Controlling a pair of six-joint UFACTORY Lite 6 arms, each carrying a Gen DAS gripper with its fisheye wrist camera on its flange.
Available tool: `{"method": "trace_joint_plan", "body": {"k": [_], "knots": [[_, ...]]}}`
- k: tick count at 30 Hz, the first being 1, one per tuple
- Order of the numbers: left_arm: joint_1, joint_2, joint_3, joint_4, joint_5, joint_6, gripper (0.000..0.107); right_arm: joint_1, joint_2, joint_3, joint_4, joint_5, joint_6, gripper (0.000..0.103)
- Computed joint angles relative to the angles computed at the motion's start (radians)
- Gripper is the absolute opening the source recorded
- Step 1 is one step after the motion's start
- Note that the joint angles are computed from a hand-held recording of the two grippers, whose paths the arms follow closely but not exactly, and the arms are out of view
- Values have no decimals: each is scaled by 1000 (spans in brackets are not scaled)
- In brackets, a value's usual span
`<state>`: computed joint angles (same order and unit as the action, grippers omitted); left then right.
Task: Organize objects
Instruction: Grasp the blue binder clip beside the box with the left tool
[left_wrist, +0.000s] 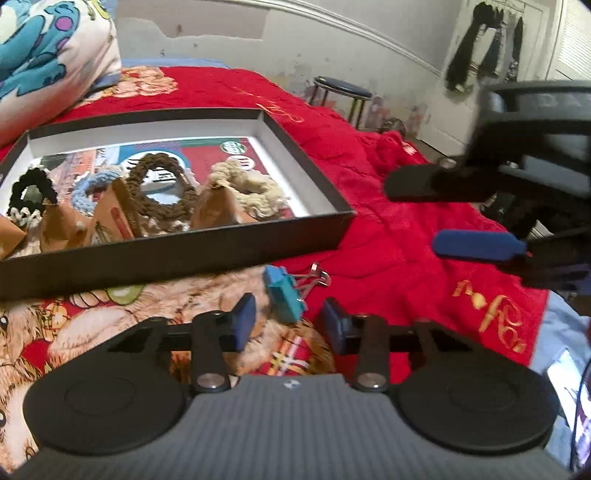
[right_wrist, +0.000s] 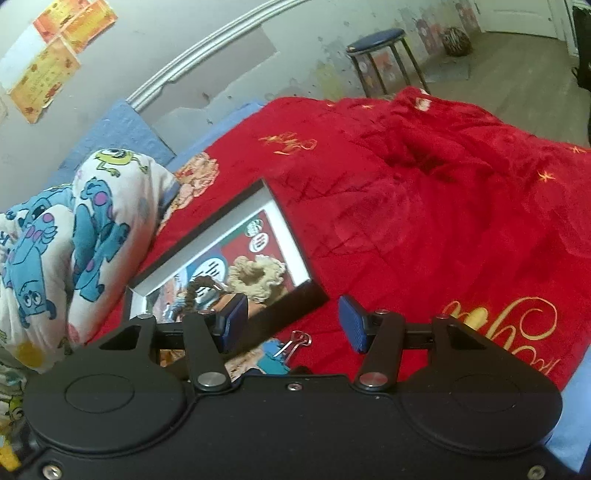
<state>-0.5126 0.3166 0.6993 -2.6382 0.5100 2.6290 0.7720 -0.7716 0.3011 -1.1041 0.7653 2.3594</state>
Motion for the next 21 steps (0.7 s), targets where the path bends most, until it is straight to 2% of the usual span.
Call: {"method": "trace_joint_plan", "body": {"k": [2,3,6,8,16,17,18,21], "knots": [[1,6,-2,-51,11,20,29,-31,-21,-18,7,-36,1,54],[10,18,14,-31,8,-10,24,-43,-27,-23,11,-42,-2,54],[42,34,37,57,6,-104,23,-25,-14,-14,33,3,-14,54],[41,25,34,54,-3,-92,21,-21,-1,-8,38,15,-13,54],[64,-57,-11,52,-23,-94,17,-66,31,-9,32,-38,-17,54],[71,-66,-14,62,-27,-103,12,-72,44,-6,25,-49,-14,54],[77,-76,-18,64,-32,-106,12,-77,59,-4,15,-62,-7,54],[81,-125,-41,1,-60,-24,12,-93,114,4,-36,-114,33,54]]}}
